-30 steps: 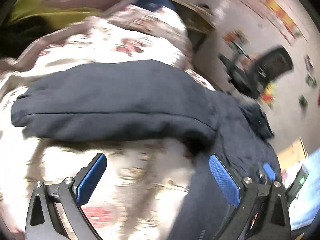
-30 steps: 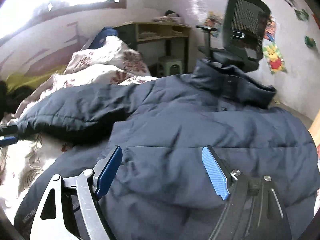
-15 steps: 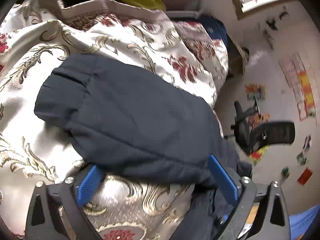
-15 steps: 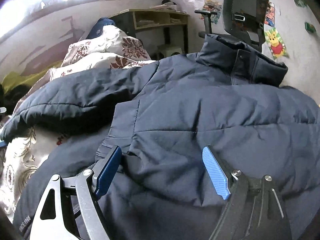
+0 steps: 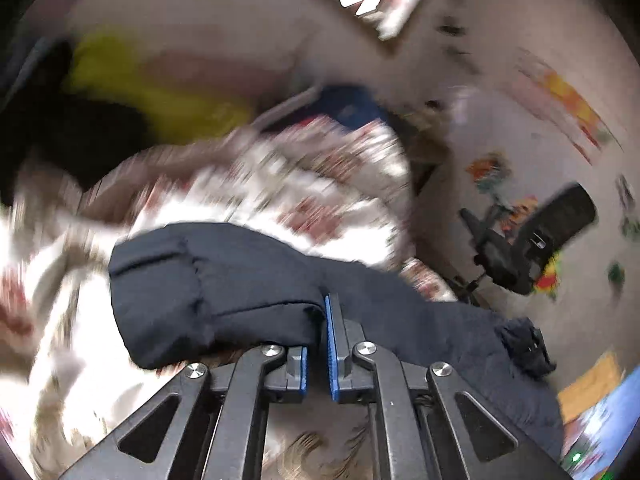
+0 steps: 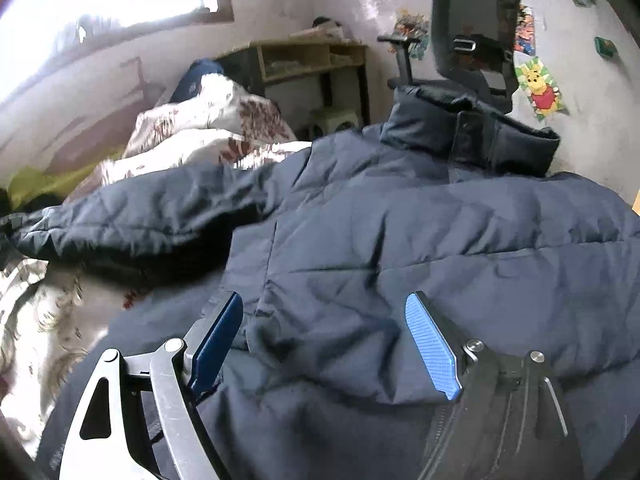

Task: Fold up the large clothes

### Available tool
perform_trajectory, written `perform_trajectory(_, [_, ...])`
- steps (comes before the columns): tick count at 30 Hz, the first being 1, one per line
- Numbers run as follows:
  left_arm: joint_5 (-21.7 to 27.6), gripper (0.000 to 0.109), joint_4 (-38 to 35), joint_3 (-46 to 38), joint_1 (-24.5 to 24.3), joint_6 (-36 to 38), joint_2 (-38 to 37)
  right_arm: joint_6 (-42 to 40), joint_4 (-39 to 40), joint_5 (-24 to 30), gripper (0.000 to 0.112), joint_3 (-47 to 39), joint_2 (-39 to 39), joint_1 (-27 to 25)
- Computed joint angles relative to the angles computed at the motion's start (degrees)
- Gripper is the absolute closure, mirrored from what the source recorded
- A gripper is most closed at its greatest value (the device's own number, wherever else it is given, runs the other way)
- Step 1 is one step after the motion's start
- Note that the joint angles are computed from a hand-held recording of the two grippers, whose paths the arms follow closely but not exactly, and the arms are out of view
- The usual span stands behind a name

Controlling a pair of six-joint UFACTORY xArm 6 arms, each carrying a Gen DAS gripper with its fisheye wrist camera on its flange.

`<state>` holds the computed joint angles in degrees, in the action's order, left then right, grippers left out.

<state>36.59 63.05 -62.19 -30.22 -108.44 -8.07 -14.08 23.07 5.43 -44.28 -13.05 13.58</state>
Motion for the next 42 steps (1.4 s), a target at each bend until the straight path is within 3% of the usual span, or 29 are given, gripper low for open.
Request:
perform_trajectory(4, [-0.38, 0.101, 6.57, -9.87, -3.06, 8.79, 4.58, 0.25, 0.83, -1.25, 0.033, 0.81, -1.85, -0.91])
perform_trajectory(9, [-4.06, 0.101, 5.85, -21.90, -6.63, 23.99, 12.68, 2.02, 0.08, -1.88, 0.033, 2.23, -4.93, -2.74])
perform_trajectory(12, [-9.99, 0.101, 1.39, -27.57, -7.47, 30.65, 17.59, 5.35, -3.49, -1.97, 0.033, 3.77, -7.41, -4.70])
perform_trajectory(15, [-15.31, 0.101, -8.59, -33.71, -8.42, 40.90, 23.84, 9.94, -8.38, -1.57, 0.033, 5.53, -10.81, -8.08])
perform_trajectory(17, [-16.34, 0.101, -15.46, -37.57, -9.79, 48.24, 27.82, 10.88, -9.42, -1.03, 0.033, 6.37, -12.71, -10.04])
perform_trajectory(24, [-15.46, 0.102, -27.65, -50.23, -14.61, 61.48, 40.48, 8.72, -8.48, 2.92, 0.033, 6.97, -17.11, -17.70])
perform_trajectory(29, [-13.32, 0.102, -42.65, -57.36, -17.14, 78.45, 47.66, 3.99, -3.08, 4.91, 0.033, 6.48, -17.18, -21.12])
perform_trajectory(33, [-5.53, 0.102, -56.54, -66.28, -18.90, 95.01, 54.34, -0.95, 4.89, 6.79, 0.033, 5.59, -15.74, -23.62])
perform_trajectory(36, [2.86, 0.100, -62.38, -74.33, -19.38, 100.87, 59.44, -3.22, 9.86, 6.88, 0.033, 5.59, -14.52, -24.05])
perform_trajectory(38, [4.29, 0.098, -63.74, -73.84, -19.42, 101.97, 59.37, -4.36, 12.65, 6.77, 0.033, 5.59, -13.63, -23.98])
perform_trajectory(41, [2.68, 0.083, -67.34, -68.56, -19.31, 103.53, 56.46, -10.88, 22.29, 8.06, 0.033, 5.34, -12.91, -23.37])
perform_trajectory(42, [1.96, 0.067, -69.08, -66.04, -19.21, 104.30, 54.92, -14.64, 27.40, 9.44, 0.033, 4.86, -12.56, -23.47])
